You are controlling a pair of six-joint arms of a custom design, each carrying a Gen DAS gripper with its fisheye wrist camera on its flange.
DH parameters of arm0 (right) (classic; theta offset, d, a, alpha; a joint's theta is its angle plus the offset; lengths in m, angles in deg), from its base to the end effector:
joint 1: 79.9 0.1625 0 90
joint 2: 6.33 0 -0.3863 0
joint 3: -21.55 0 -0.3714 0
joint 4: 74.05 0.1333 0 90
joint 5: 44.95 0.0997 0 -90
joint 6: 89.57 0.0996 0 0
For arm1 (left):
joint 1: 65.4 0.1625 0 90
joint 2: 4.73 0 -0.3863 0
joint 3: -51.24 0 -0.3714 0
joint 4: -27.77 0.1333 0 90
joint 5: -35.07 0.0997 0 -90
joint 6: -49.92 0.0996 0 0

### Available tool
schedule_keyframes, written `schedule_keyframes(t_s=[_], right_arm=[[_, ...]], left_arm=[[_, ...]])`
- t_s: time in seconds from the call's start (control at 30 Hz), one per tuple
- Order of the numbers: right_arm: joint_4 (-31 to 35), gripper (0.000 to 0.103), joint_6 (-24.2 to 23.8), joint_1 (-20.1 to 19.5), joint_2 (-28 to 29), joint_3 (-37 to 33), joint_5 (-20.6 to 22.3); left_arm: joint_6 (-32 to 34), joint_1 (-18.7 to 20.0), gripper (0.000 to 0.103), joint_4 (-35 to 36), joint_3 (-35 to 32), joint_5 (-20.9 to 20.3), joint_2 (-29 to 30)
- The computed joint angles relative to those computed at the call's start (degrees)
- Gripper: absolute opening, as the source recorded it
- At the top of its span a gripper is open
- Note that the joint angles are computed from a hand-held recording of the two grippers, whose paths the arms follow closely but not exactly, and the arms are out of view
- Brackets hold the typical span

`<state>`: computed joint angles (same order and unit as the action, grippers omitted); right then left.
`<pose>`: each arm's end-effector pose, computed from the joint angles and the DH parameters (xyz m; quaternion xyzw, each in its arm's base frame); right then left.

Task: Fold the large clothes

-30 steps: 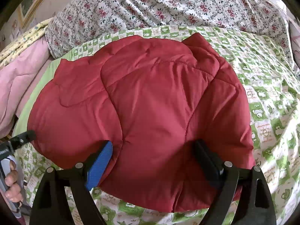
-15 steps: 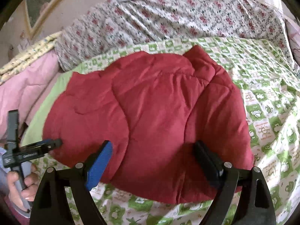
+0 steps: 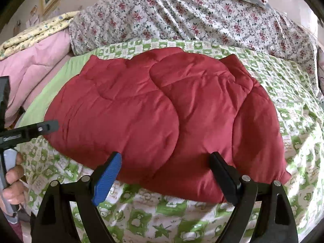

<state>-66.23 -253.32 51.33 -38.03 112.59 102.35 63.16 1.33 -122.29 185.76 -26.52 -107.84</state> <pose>0.3319 -0.3036 -0.0423 0.0933 -0.8604 0.3783 0.3285 0.0242 -0.4010 0.3161 0.2366 0.9110 -0.2597 0.2159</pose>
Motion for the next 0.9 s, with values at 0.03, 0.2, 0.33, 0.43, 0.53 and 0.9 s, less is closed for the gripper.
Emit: schedule_keyframes(t_s=[0.03, 0.2, 0.33, 0.43, 0.53, 0.9], right_arm=[[1.35, 0.090, 1.13, -0.46, 0.34, -0.50, 0.37], [1.55, 0.091, 3.55, -3.96, -1.99, 1.65, -2.24], [4.12, 0.089, 5.47, -4.19, -2.03, 0.77, -3.01], [1.88, 0.088, 3.39, -2.68, -4.59, 1.53, -3.81], [3.75, 0.088, 1.73, -3.10, -4.22, -0.92, -4.16], [5.83, 0.092, 0.51, -9.17, -3.28, -2.50, -6.75]], left_arm=[[-0.01, -0.21, 0.091, 0.18, -0.04, -0.13, -0.22], [1.83, -0.45, 0.091, -2.08, -0.59, 2.42, 3.07], [2.18, 1.59, 0.091, -4.25, -1.78, 3.99, 8.32], [1.94, 0.82, 0.091, -3.74, -1.97, 5.07, 8.52], [1.75, 1.02, 0.092, -2.42, -3.10, 4.96, 9.14], [2.65, 0.17, 0.094, -1.09, -4.72, 6.95, 11.12]])
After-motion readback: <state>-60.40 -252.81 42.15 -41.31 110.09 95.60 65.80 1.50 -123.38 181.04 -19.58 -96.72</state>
